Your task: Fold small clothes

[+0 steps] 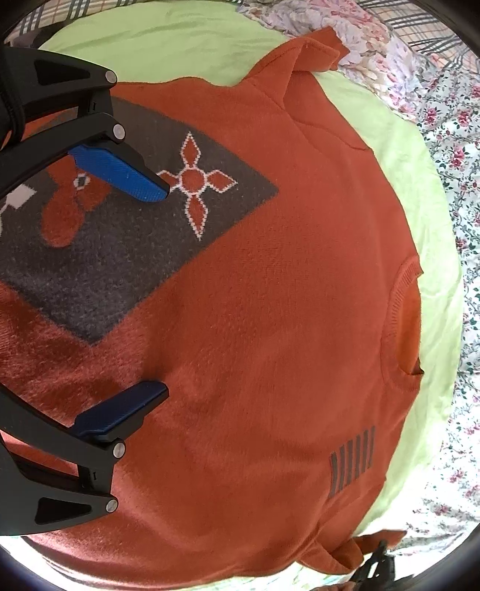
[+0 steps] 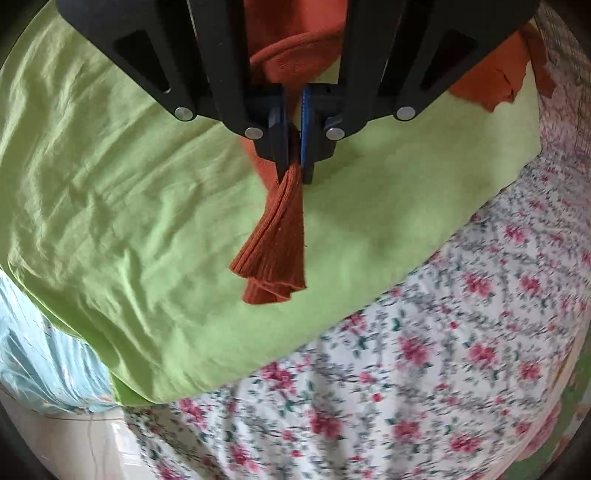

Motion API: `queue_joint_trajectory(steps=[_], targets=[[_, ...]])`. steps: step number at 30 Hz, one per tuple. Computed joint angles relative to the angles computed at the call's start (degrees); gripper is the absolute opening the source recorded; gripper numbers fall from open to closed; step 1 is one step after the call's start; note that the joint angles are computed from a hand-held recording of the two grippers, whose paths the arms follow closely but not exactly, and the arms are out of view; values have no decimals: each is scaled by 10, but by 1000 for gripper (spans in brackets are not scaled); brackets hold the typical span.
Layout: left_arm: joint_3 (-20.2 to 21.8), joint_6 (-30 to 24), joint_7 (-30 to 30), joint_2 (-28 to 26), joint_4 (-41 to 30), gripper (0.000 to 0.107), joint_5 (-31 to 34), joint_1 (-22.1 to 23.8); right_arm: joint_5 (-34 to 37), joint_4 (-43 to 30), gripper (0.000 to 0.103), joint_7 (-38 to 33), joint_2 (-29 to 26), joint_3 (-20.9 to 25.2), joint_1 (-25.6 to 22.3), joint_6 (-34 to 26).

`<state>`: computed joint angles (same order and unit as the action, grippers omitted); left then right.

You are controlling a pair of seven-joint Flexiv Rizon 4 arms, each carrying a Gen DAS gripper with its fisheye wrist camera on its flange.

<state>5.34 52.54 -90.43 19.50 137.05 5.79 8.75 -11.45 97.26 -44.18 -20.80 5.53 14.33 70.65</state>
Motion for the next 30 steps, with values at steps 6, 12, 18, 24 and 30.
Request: queue_joint_trajectory(steps=[6, 12, 18, 24, 30], targets=[[19, 6, 14, 35, 23, 98, -22, 0, 77, -32, 6, -107, 0, 98, 21, 4], [39, 9, 28, 66, 44, 98, -44, 17, 165, -84, 6, -190, -40, 176, 84, 2], [54, 21, 41, 77, 57, 98, -63, 39, 200, -166, 6, -217, -118, 202, 163, -12], [79, 56, 86, 64, 66, 98, -121, 41, 209, -229, 6, -228, -178, 202, 213, -25], [98, 96, 167, 0, 51, 98, -240, 11, 216, -264, 27, -221, -209, 202, 230, -37]])
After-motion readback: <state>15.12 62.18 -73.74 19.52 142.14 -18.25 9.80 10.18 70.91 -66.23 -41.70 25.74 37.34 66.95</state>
